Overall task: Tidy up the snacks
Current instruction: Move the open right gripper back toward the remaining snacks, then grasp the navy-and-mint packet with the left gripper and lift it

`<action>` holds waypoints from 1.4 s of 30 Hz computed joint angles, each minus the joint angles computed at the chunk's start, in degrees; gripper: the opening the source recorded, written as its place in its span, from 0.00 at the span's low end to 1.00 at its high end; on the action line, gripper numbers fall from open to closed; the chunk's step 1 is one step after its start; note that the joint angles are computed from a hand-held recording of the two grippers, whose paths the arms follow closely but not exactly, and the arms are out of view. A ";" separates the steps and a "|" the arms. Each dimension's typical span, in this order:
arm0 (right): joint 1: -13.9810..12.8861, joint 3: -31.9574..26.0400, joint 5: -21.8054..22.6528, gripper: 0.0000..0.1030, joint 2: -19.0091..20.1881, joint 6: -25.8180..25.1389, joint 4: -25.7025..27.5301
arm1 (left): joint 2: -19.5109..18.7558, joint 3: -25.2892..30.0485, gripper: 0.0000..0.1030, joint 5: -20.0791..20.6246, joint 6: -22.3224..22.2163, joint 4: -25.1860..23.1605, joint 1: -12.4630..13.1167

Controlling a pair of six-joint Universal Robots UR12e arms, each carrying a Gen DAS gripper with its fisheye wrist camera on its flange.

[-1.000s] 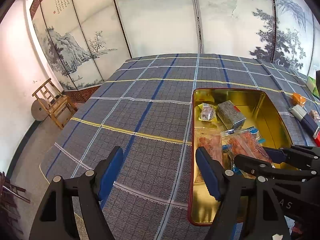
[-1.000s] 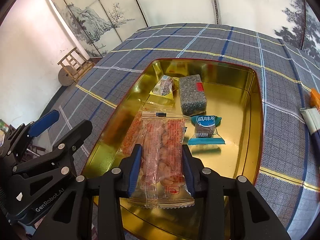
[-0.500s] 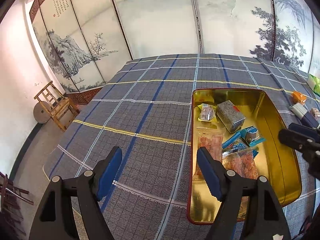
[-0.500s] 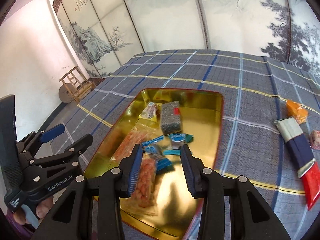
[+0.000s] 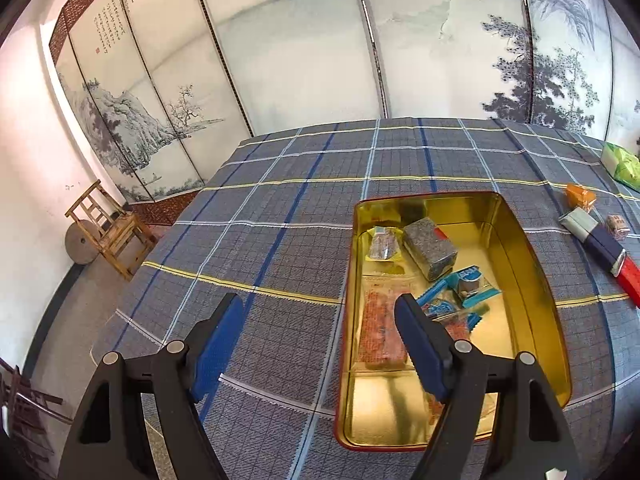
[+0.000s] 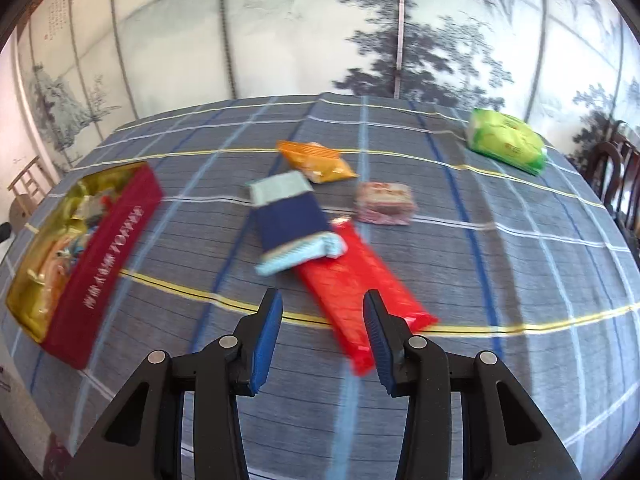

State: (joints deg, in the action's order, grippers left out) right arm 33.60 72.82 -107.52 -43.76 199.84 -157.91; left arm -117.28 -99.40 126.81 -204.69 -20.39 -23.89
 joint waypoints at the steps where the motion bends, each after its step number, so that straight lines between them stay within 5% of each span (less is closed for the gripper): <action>1: -0.37 1.24 -1.49 0.42 -0.61 0.63 -0.06 | -0.12 0.46 0.73 -0.73 0.69 0.00 -0.13; 9: -3.24 7.32 -8.36 0.42 -3.76 4.01 2.36 | -1.58 6.81 0.72 -18.71 6.43 -3.59 -0.13; 13: -4.44 9.09 -7.68 0.43 -4.59 4.90 -0.01 | -3.96 12.77 0.72 -36.04 4.00 -8.50 1.19; 16: -5.07 9.81 -4.58 0.43 -4.87 4.72 -1.21 | -7.73 18.98 0.72 -43.06 0.38 -13.02 1.19; 21: -5.12 11.27 -3.06 0.43 -5.15 2.34 -5.72 | -15.47 31.87 0.69 -43.33 1.39 -23.95 -0.39; 28: -7.08 14.59 3.41 0.43 -6.23 7.16 -12.10 | -24.43 46.17 0.57 -42.17 -1.50 -38.90 -1.14; 42: -7.75 15.27 7.60 0.43 -6.10 6.87 -15.59 | -29.78 54.88 0.61 -37.59 -7.49 -43.70 -2.02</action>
